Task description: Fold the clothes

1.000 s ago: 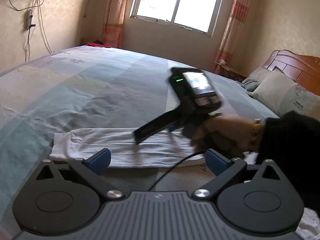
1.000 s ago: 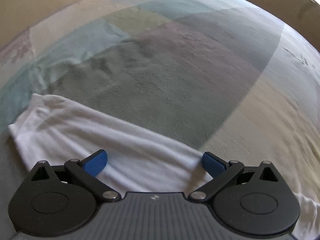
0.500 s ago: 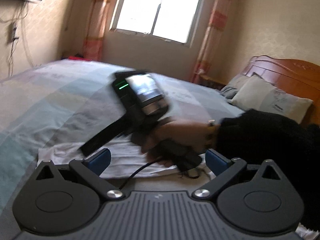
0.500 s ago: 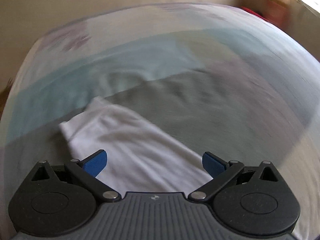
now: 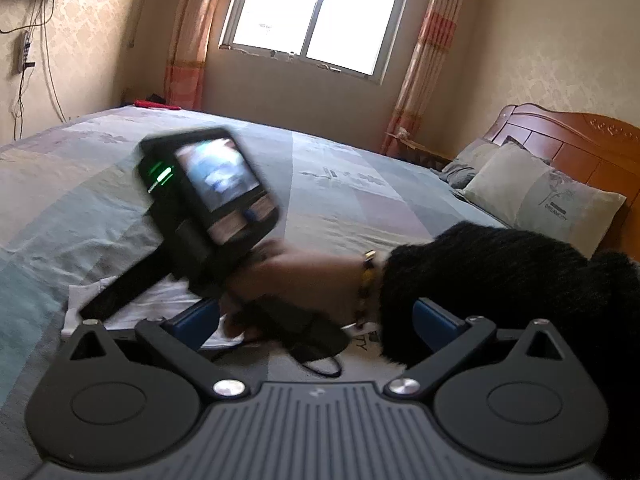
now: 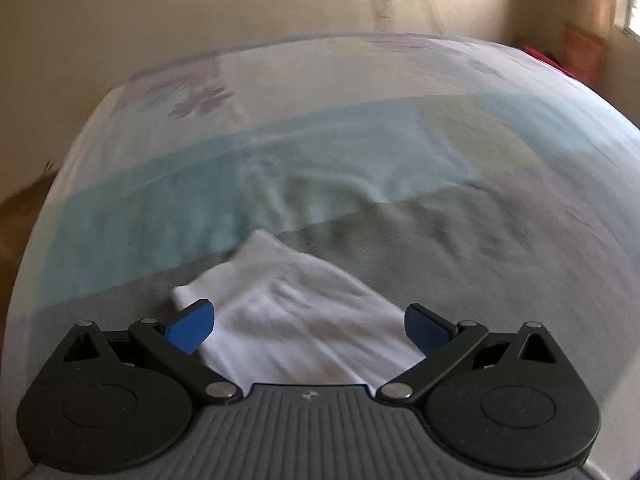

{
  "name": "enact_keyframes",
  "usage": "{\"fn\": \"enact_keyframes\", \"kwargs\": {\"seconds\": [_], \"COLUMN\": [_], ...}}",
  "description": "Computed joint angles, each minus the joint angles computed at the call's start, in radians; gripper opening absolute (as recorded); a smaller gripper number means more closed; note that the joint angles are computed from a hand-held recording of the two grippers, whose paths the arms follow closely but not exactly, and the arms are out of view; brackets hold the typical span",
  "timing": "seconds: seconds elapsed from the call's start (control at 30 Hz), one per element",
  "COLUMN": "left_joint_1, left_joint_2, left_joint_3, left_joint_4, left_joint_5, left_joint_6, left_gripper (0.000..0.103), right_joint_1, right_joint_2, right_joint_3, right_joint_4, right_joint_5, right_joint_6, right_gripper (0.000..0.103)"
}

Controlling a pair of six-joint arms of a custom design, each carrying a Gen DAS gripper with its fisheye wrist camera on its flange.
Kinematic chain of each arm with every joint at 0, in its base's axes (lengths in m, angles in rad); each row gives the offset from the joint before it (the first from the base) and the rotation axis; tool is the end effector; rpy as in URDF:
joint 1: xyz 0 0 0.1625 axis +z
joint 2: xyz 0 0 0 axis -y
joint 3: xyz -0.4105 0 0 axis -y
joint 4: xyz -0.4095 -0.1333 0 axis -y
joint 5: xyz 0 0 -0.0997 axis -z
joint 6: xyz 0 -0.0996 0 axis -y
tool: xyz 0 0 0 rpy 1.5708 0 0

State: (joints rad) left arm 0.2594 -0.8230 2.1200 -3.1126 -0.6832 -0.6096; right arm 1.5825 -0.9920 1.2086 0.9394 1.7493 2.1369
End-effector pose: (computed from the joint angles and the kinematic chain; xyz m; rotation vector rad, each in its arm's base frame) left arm -0.4310 -0.3322 0.0324 0.7422 2.4648 -1.1823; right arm 0.1223 -0.5713 0.2882 1.2989 -2.4388 0.3934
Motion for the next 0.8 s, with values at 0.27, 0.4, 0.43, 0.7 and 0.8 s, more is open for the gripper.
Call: {"fn": "enact_keyframes", "kwargs": {"seconds": [0.27, 0.4, 0.43, 0.7, 0.8], "left_joint_1": [0.005, 0.010, 0.013, 0.018, 0.016], "left_joint_2": [0.007, 0.007, 0.010, 0.030, 0.031], "left_joint_3": [-0.016, -0.014, -0.020, -0.049, -0.050], "left_joint_4": [-0.004, -0.007, 0.003, 0.039, 0.044], "left_joint_5": [-0.022, -0.030, -0.033, -0.055, -0.052], "left_joint_6": [0.027, 0.029, 0.026, 0.047, 0.048], "left_gripper": [0.102, 0.102, 0.102, 0.102, 0.102], "right_joint_1": [-0.115, -0.197, -0.219, -0.362, -0.363], "right_joint_2": [-0.185, -0.317, -0.341, -0.380, -0.429], "right_joint_3": [0.046, 0.126, 0.137, 0.202, 0.246], "right_joint_4": [-0.122, -0.187, -0.181, 0.005, -0.010], "right_joint_5": [0.144, 0.122, 0.094, -0.107, -0.122], "right_joint_6": [0.021, 0.066, 0.082, 0.258, 0.208], "right_gripper": [0.103, 0.103, 0.103, 0.103, 0.103]}}
